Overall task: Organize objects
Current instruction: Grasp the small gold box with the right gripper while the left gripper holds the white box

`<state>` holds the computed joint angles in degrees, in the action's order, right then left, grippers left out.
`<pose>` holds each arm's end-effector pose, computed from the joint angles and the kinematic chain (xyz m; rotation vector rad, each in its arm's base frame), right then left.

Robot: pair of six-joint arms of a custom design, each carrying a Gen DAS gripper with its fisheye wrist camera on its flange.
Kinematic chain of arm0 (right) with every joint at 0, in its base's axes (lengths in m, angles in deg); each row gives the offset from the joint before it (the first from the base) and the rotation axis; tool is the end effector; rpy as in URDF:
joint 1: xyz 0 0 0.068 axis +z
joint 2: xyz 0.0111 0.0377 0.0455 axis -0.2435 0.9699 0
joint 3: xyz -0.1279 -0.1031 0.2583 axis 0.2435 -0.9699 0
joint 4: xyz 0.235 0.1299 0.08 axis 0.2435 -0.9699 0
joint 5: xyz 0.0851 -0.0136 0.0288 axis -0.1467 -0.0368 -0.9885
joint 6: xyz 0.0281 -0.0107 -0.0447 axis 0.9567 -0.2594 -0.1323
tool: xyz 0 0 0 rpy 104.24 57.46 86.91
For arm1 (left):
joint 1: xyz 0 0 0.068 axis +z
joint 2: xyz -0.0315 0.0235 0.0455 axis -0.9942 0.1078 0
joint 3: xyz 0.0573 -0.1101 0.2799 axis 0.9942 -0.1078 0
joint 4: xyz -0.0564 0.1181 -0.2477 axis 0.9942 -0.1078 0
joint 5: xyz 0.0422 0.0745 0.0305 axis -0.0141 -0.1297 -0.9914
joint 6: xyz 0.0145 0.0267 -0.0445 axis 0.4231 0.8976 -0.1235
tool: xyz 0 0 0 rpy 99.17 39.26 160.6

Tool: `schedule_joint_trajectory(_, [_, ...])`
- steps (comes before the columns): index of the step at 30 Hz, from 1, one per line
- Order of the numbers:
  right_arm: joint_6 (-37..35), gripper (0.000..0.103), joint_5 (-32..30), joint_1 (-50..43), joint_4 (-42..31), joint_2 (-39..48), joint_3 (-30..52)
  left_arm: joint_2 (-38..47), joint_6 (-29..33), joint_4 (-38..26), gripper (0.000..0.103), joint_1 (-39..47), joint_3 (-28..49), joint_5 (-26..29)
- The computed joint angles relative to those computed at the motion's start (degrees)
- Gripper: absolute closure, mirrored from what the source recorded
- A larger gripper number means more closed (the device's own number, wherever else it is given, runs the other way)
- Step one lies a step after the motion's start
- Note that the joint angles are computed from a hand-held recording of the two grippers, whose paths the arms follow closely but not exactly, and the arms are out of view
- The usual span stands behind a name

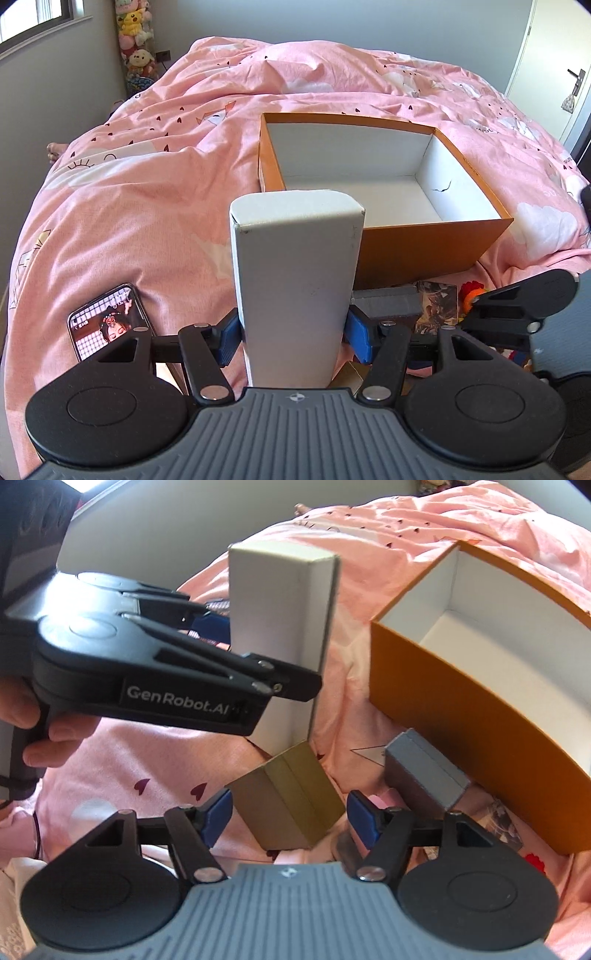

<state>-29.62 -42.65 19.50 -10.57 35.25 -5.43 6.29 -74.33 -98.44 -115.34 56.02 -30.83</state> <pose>0.2874 0.2009 0.2081 -0.7140 2.5812 0.5470 0.2335 -0.1347 0.2375 0.1404 2.5197 -0.1060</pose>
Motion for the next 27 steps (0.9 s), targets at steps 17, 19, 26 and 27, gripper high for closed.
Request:
schedule_joint_trajectory(17, [-4.5, 0.093, 0.5, -1.0, 1.1, 1.7, -0.2, 0.7, -0.5, 1.8, 0.035, -0.6, -1.0, -2.3])
schedule_joint_trajectory(19, [-4.1, 0.103, 1.2, -1.8, 0.8, 0.3, -0.8, 0.2, -0.8, 1.9, 0.035, -0.3, -1.1, -1.9])
schedule_joint_trajectory(26, [-5.1, 0.046, -3.3, -4.2, 0.6, 2.6, 0.2, 1.7, -0.4, -0.1, 0.035, -2.0, 0.5, -3.6])
schedule_joint_trajectory(27, [-5.3, 0.036, -4.0, -3.6, 0.6, 2.9, 0.6, 2.1, -0.5, -0.3, 0.035, -2.5, 0.7, -4.1])
